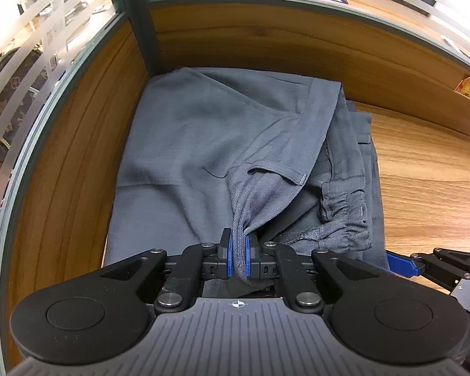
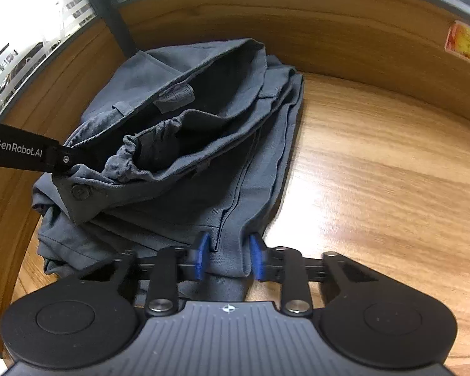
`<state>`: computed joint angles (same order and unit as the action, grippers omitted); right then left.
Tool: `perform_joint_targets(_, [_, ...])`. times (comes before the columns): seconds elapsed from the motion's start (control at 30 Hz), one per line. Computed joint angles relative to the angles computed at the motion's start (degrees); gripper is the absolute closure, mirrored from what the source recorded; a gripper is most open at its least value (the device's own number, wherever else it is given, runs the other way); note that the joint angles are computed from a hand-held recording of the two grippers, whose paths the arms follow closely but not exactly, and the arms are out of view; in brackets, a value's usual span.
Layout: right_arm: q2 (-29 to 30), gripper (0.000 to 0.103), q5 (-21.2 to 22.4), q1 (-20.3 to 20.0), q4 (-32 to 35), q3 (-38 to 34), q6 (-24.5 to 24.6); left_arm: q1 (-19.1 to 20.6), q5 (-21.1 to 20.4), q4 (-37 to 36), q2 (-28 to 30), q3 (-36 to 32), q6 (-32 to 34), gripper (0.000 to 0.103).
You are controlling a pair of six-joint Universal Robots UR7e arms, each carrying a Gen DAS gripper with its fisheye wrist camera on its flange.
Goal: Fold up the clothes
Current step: 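Reach both tools to the grey trousers and close both on the waistband, then lift the trousers with both grippers and spread them flat on the floor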
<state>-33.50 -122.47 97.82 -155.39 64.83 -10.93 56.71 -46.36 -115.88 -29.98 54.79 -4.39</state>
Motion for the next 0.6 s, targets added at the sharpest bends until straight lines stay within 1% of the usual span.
perform_joint_targets(0.07, [0.36, 0.084, -0.45, 0.5, -0.19, -0.45, -1.56, -0.03, -0.04, 0.01, -0.05, 0.04, 0.01, 0.094])
perform_joint_targets(0.13, [0.89, 0.081, -1.24, 0.63, 1.15, -1.52, -1.53, -0.03, 0.05, -0.04, -0.01, 0.04, 0.0, 0.094])
perform_joint_targets(0.2, [1.17, 0.064, -0.73, 0.34, 2.91, -2.5, -0.28, -0.03, 0.11, 0.06, -0.1, 0.19, 0.09, 0.094])
perform_joint_targets(0.27, [1.43, 0.061, -0.32, 0.1, 4.14, -3.31, 0.7, -0.04, 0.26, 0.24, -0.07, 0.23, 0.32, 0.094])
perform_joint_targets(0.33, [1.64, 0.076, -0.29, 0.05, 3.85, -3.6, 0.69, -0.1, 0.56, -0.14, -0.24, 0.64, 0.58, 0.094])
perform_joint_targets(0.4, [1.09, 0.086, 0.31, 0.0, 3.13, -2.88, 0.75, -0.21, 1.13, -0.69, -0.47, 1.18, 0.7, 0.094])
perform_joint_targets(0.5, [-0.32, 0.09, 0.45, 0.1, 1.43, -0.9, 0.27, -0.34, 1.78, -1.25, -0.85, 1.63, 0.33, 0.094])
perform_joint_targets(0.6, [-2.01, 0.093, -2.15, 0.28, -0.95, 1.48, 0.14, -0.46, 2.6, -1.81, -1.29, 2.16, 0.15, 0.094])
